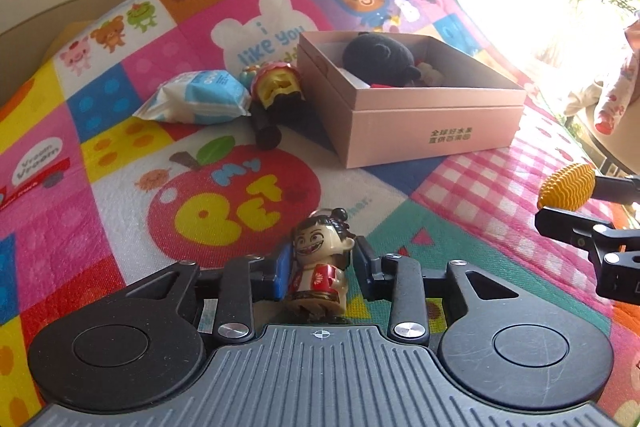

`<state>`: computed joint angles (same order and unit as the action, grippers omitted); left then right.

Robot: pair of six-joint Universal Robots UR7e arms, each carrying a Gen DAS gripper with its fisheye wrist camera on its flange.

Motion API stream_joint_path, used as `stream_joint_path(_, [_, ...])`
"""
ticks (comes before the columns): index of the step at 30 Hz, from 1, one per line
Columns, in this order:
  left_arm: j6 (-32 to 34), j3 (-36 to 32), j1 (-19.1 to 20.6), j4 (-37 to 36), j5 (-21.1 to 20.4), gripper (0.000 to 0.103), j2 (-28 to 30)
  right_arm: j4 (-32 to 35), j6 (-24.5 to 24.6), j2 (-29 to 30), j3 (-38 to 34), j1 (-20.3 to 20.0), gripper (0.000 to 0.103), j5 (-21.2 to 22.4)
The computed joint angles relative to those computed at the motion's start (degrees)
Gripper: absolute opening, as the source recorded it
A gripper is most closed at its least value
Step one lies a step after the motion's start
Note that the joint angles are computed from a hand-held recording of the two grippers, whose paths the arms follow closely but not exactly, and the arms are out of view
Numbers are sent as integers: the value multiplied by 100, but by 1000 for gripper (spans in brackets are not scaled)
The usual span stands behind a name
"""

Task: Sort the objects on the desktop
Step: 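Carry the doll and the corn toy toward the pink box with both grippers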

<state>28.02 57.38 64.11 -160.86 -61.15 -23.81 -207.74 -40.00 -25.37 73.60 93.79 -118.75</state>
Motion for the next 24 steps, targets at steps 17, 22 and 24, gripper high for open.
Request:
stream_joint_path(17, [807, 1557, -180, -672, -259, 37, -766, -625, -120, -553, 1128, 88, 66, 10])
stream_joint_path(22, [607, 1405, -135, -413, -210, 41, -711, -593, -78, -544, 1196, 68, 66, -16])
stream_joint_path(24, [534, 1335, -120, -362, -223, 43, -670, -543, -41, -540, 1176, 58, 66, -36])
